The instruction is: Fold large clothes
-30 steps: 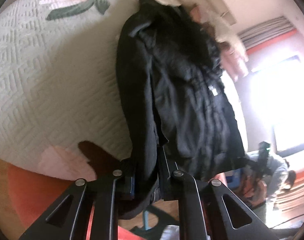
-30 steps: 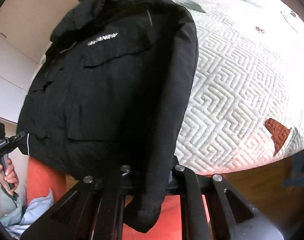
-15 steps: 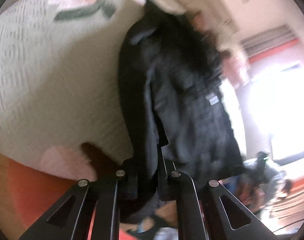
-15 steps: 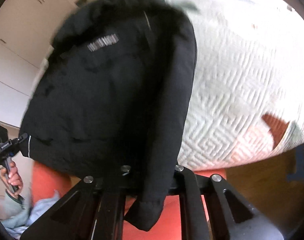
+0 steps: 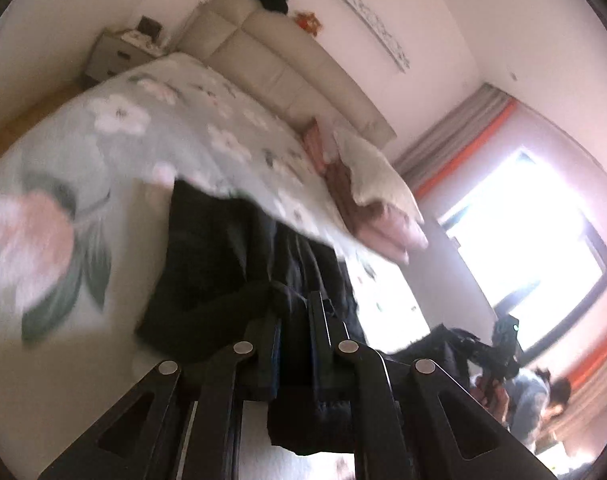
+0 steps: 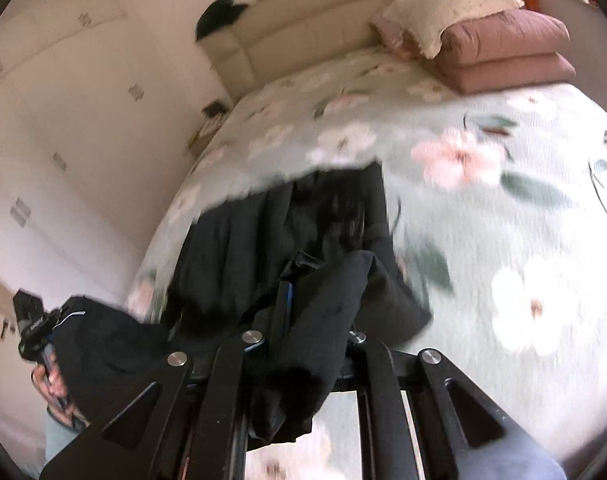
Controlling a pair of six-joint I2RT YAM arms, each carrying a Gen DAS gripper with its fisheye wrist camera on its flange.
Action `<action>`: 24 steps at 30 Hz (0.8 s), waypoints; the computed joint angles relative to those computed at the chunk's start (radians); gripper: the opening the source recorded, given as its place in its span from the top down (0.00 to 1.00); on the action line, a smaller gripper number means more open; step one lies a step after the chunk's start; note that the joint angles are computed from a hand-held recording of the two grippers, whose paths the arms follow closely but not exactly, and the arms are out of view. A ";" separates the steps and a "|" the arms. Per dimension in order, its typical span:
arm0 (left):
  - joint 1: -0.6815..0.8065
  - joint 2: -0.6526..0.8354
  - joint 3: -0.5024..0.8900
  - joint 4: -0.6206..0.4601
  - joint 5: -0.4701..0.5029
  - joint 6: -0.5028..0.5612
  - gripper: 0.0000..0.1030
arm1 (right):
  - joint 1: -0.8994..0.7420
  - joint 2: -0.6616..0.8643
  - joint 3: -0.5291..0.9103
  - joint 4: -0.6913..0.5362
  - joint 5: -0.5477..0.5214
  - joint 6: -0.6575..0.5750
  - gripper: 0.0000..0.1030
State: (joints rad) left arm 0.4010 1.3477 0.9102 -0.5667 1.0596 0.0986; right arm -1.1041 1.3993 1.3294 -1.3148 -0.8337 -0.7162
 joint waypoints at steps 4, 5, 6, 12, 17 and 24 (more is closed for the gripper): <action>-0.156 0.199 0.108 0.332 -0.239 -0.315 0.86 | 0.187 0.126 0.018 0.353 0.060 0.424 0.84; -0.182 0.253 0.130 0.378 -0.271 -0.358 0.85 | 0.228 0.188 0.025 0.430 0.088 0.523 0.84; -0.215 0.323 0.162 0.423 -0.320 -0.389 0.84 | 0.256 0.229 0.037 0.473 0.112 0.580 0.82; -0.400 0.752 0.452 0.375 -0.650 -0.322 0.79 | 0.442 0.516 0.024 0.722 0.339 0.745 0.63; -0.433 0.825 0.462 0.450 -0.709 -0.287 0.78 | 0.464 0.522 -0.091 0.901 0.375 0.725 0.62; -0.345 0.636 0.363 0.394 -0.569 -0.124 0.77 | 0.388 0.451 -0.039 0.751 0.259 0.658 0.48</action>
State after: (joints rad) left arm 0.0560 1.9832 1.2735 -0.1726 0.4902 -0.0250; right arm -0.7165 1.8504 1.2906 -0.5643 -0.5747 -0.0582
